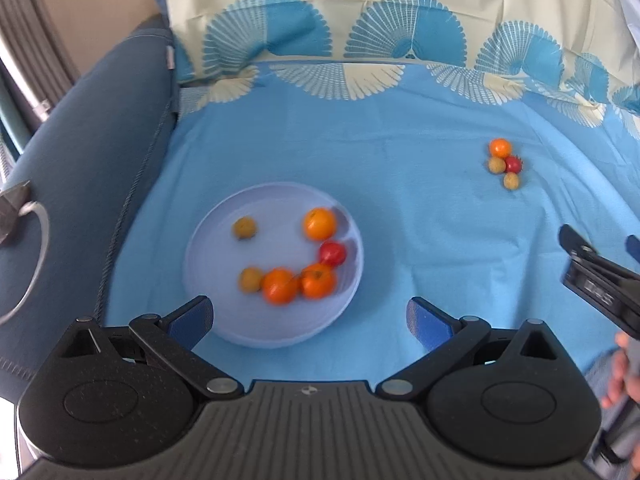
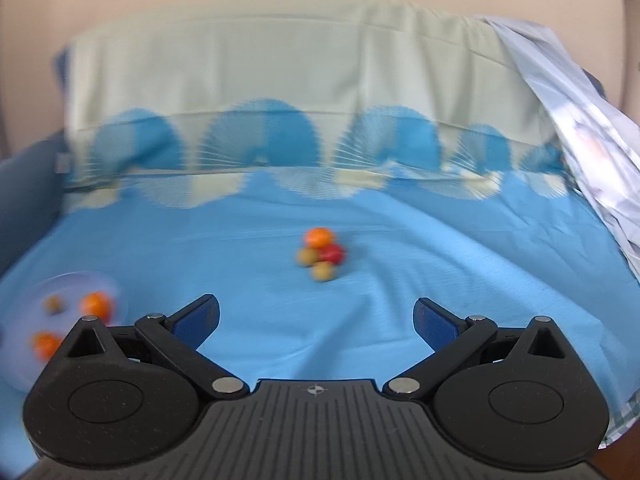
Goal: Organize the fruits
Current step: 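Grasp a yellow-brown fruit with the right tool while the left tool grasps another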
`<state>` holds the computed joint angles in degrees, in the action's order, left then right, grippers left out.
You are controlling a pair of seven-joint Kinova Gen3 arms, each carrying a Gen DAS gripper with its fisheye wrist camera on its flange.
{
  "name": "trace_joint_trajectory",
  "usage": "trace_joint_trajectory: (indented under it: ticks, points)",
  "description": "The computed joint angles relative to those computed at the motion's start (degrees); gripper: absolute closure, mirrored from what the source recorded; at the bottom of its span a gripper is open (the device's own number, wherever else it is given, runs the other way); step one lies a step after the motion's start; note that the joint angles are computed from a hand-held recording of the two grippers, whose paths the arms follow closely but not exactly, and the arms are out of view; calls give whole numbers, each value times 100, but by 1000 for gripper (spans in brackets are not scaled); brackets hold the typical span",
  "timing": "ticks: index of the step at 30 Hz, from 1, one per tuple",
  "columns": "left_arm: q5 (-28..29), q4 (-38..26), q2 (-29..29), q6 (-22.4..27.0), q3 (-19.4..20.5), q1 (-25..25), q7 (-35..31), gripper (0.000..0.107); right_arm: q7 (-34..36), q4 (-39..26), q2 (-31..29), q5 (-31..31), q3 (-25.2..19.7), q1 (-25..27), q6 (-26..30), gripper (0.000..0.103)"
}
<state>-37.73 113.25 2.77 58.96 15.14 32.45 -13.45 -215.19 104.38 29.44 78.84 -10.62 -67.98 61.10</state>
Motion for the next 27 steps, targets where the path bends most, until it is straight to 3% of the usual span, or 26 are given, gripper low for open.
trace_joint_trajectory:
  ticks: [5, 11, 12, 13, 14, 16, 19, 23, 27]
  points:
    - [17, -694, 722, -151, -336, -188, -384, 5, 196, -473, 714, 428, 302, 954, -1103, 1]
    - [61, -1564, 1613, -135, -790, -109, -905, 5, 741, -1304, 1533, 379, 818, 1498, -2328, 4]
    - [74, -1701, 1761, -141, -859, -80, -983, 5, 808, -1406, 1606, 382, 878, 1551, -2512, 9]
    - [104, -1840, 1905, -154, -924, -59, -1068, 5, 786, -1432, 1652, 462, 957, 1579, -2706, 24]
    - [141, -1983, 2047, -190, -984, -46, -1162, 5, 697, -1435, 1698, 565, 1061, 1544, -2807, 32]
    - [188, -2245, 2323, -337, -1095, -7, -1338, 5, 644, -1394, 1687, 775, 1214, 1453, -2896, 75]
    - [324, -2727, 2769, -651, -1185, 15, -1785, 5, 591, -1264, 1571, 617, 1272, 1365, -2537, 75]
    - [739, -3605, 3458, -927, -977, -209, -2717, 5, 23, -968, 1441, 359, 1436, 1352, -1893, 75]
    - [1205, -4667, 4237, -722, -841, -290, -3615, 5, -207, -876, 1353, -191, 1288, 1849, -2045, 75]
